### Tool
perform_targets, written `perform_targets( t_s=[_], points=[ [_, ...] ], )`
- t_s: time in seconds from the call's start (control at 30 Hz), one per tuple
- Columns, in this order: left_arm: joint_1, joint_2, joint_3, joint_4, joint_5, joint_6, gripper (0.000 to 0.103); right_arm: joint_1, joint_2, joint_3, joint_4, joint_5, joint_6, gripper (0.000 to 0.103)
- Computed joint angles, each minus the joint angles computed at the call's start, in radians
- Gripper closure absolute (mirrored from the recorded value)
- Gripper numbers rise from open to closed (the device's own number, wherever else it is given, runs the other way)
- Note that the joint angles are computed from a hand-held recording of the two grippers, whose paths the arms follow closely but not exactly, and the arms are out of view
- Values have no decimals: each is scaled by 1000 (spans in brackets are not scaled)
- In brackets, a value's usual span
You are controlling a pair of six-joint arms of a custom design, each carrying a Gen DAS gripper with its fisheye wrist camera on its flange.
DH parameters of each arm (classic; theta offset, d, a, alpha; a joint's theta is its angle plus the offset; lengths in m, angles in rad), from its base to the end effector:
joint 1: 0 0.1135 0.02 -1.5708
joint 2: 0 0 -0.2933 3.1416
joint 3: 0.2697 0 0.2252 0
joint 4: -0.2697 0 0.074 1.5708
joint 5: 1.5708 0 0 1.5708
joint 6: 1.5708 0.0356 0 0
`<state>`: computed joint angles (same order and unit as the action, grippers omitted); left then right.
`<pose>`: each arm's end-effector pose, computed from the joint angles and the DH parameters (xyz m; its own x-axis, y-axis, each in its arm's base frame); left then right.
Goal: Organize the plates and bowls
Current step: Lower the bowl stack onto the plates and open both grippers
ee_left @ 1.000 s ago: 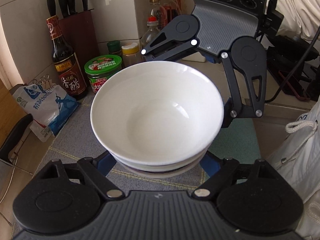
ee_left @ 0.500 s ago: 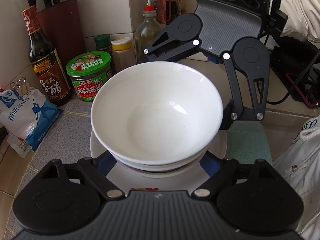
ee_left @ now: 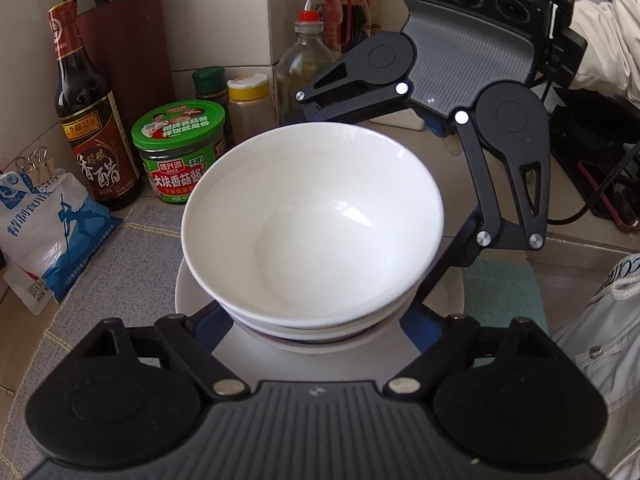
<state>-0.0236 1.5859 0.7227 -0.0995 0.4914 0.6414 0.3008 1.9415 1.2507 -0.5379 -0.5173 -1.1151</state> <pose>0.2709 -0.0232 0.1943 -0.4837 0.5391 -0.6895 0.7235 0.6896 0.0315 0.3453 0.1255 0.1960 -0.0225 -0.8241 -0.5660 -0.9910 0.0931 -0.0962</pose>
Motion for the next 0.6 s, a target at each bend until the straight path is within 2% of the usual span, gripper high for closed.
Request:
perform_targets(
  t_s=[0.07,0.13,0.27,0.33,0.4,0.5,0.53,0.6],
  points=[
    [-3,-19,-27,31,-12,-2,13,4,-13,-11,16,0,31,0],
    [-5,-55,-74,86,-32,-4,9,11,-34,-36,40,19,57,0],
    [53,-168,-175,139,1,1,5,38,-135,-159,148,91,138,0],
    [85,-256,-252,199,-9,-41,5,58,-197,-223,196,139,208,0],
    [123,-362,-327,249,-15,-100,2,94,-264,-292,254,207,287,0],
    [193,-540,-429,300,5,-182,0,188,-391,-409,340,365,434,0],
    [201,-589,-448,297,1,-207,1,228,-427,-440,362,430,495,0],
    [191,-696,-447,216,-50,-271,1,310,-479,-476,371,559,645,0]
  ],
)
